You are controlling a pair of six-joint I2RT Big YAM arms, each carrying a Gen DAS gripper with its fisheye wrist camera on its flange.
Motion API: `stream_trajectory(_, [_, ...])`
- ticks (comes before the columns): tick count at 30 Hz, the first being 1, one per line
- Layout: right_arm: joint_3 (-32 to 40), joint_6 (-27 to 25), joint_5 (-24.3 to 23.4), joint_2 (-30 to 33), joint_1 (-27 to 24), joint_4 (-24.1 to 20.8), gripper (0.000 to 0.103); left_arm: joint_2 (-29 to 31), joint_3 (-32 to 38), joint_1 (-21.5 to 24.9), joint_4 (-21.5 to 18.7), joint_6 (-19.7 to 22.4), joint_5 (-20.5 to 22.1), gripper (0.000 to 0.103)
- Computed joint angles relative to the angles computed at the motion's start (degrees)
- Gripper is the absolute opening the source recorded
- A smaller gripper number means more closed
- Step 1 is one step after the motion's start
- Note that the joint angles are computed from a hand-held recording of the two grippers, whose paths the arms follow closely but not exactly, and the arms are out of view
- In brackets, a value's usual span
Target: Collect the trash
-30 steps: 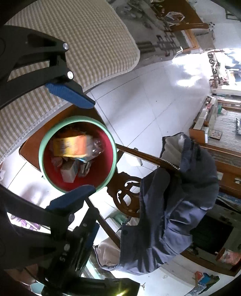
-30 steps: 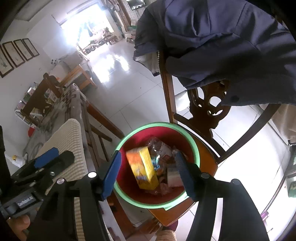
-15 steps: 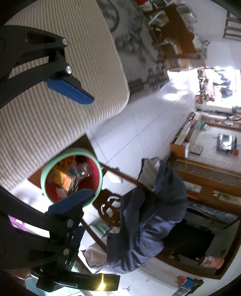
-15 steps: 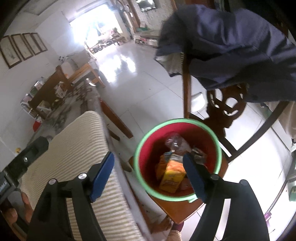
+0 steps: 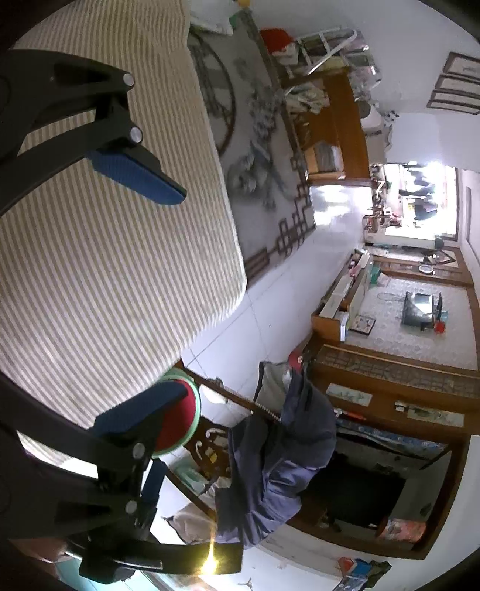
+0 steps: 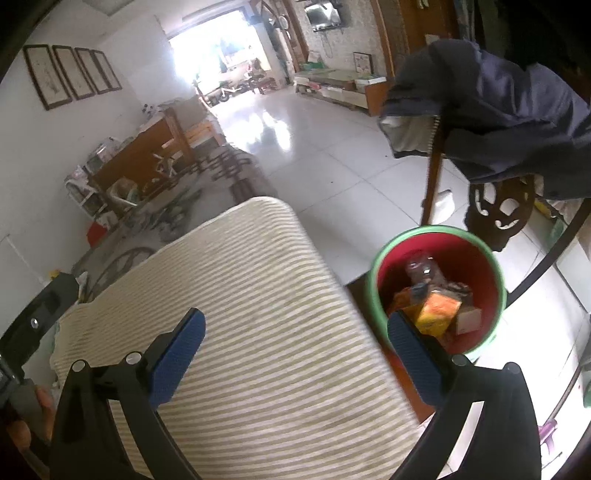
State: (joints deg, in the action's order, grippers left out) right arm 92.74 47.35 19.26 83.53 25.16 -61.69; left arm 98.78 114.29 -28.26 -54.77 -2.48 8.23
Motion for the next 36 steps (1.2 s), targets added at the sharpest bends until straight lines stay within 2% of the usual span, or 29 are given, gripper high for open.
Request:
stream_trajectory(4, [2.84,-0.45,6.25,1.71,4.42,1.42,0.096,-3.01,-3.19,2.82,2.12,1.24,1.61,0.096])
stream_trajectory(7, [4.22,-1.87,10.82,2.29,7.19,3.5,0.096,-4.62,-4.44,4.98,2.79,0.98,3.71,0.097])
stream_trajectory(12, [5.7,-5.84,19.5,2.56,10.98,7.2,0.096,-7.11,-6.68,7.41,5.97,-0.27,4.36,0.097])
stream_trajectory(14, [4.88,-8.08,24.3,1.71,12.37,10.8,0.096,-8.15,-7.57,8.22,7.17,-1.0,4.35,0.098])
stream_trajectory(19, [1.54,-18.85,37.75,-0.28,15.84,26.75,0.096,-10.71,-9.59,9.47,10.78,-2.1,2.34,0.098])
stream_trajectory(21, [2.15,-18.41,40.4,1.18,16.05,26.81,0.096,-12.45,-11.88,9.75,14.69,-2.63,2.02,0.098])
stream_trajectory(23, [3.9,-14.64,40.82,2.84,15.96,22.18,0.096,-14.12,-14.3,9.69,18.89,-1.94,0.56,0.098])
stream_trajectory(24, [4.62,-12.91,41.19,3.35,16.1,20.13,0.096,-14.34,-14.55,9.69,19.46,-1.37,0.15,0.098])
stream_trajectory(28, [4.95,-11.76,41.3,3.79,16.3,18.76,0.096,-14.57,-14.48,9.3,18.83,-0.58,-4.15,0.098])
stream_trajectory(31, [5.32,-10.02,40.66,3.77,16.49,16.77,0.096,-15.48,-15.87,8.73,20.42,0.94,-8.24,0.098])
stream_trajectory(36, [6.4,-5.33,40.28,4.5,16.76,11.56,0.096,-14.34,-13.82,9.53,17.2,-0.79,-6.06,0.098])
